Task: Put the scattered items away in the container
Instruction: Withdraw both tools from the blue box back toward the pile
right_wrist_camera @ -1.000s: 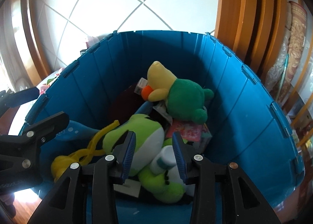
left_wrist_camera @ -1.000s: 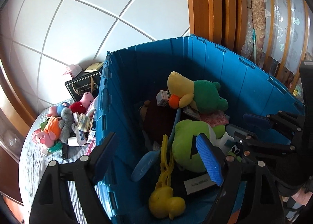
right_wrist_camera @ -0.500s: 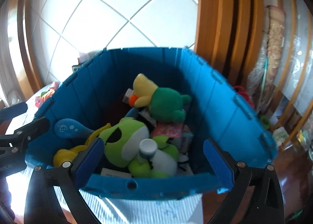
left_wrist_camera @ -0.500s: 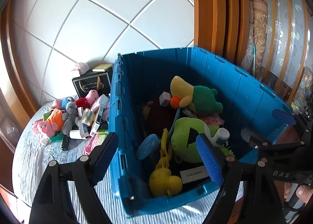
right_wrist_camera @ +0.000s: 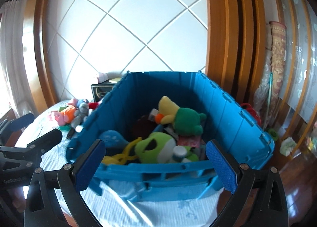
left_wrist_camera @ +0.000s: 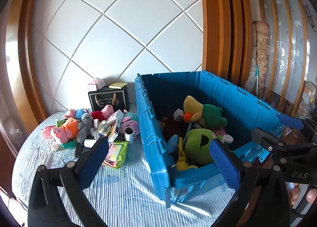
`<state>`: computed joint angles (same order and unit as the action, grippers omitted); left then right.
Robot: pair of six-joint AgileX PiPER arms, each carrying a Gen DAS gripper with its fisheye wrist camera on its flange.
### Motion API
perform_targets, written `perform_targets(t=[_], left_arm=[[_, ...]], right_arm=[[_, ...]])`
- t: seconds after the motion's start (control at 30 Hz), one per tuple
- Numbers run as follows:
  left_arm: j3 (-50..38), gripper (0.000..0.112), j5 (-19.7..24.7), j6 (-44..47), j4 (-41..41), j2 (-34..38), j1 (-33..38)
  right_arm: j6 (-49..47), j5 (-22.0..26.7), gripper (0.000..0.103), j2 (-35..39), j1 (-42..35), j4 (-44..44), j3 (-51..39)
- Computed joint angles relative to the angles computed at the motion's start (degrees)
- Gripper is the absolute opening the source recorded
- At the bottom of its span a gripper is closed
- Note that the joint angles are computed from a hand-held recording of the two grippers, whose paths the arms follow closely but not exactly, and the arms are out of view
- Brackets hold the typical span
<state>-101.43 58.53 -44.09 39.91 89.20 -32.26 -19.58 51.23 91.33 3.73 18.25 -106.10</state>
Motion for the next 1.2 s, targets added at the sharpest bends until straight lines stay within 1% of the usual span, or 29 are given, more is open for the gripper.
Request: perform_targets(t=[0.13, 0.27, 0.37, 0.43, 0.5, 0.63, 0.73, 0.8, 0.87, 0.97, 1.07, 1.17, 1.2], left_arm=[[8.68, 0.103, -3.67, 3.96, -4.54, -7.06, 5.43], [16.15, 0.103, -6.86, 13.16, -13.71, -14.24, 14.45], [21.38, 0.103, -9.36, 23.57, -23.42, -18.94, 23.70], [24.33, 0.103, -10.44, 32.51, -31.84, -21.35, 30.99], [26.62, 0.103, -10.79, 40.76, -39.35, -22.97, 37.31], [30.78, 0.103, -9.91, 55.93, -52.44, -25.19, 49.26], [32.28, 0.103, -8.10, 66.38, -61.83, -24.60, 57.91], [32.76, 0.103, -7.83, 70.50, -65.45, -23.33, 61.89], [33.00, 0.103, -8.03, 72.86, -67.34, -21.43, 64.94], [31.73, 0.103, -8.01, 74.04, -67.95, -16.88, 68.42], [29.98, 0.103, -10.22, 72.22, -65.65, -11.37, 69.57], [26.24, 0.103, -11.47, 69.26, -62.90, -4.33, 69.83], [24.40, 0.103, -11.66, 67.75, -61.70, -1.64, 69.61]], right_arm=[[9.50, -2.44, 0.103, -3.45, 7.67, -7.88, 4.42], [24.13, -3.09, 0.103, -5.62, 18.90, -20.80, 6.82], [35.53, -2.71, 0.103, -6.43, 28.25, -30.68, 8.27], [42.19, -1.93, 0.103, -6.32, 33.89, -36.60, 8.86], [48.86, -0.61, 0.103, -5.76, 39.49, -42.44, 9.02], [56.89, 1.33, 0.103, -3.42, 46.58, -48.82, 8.21], [58.57, 2.37, 0.103, -0.34, 49.65, -49.17, 6.10], [58.59, 2.42, 0.103, 2.06, 50.58, -48.60, 4.47], [57.06, 2.64, 0.103, 5.44, 50.69, -46.48, 1.86], [53.52, 3.03, 0.103, 11.10, 49.48, -42.21, -2.82], [49.70, 3.00, 0.103, 17.60, 47.43, -37.23, -8.71], [45.24, 5.17, 0.103, 26.13, 44.75, -31.91, -18.46], [43.51, 7.03, 0.103, 29.87, 43.71, -29.93, -23.57]])
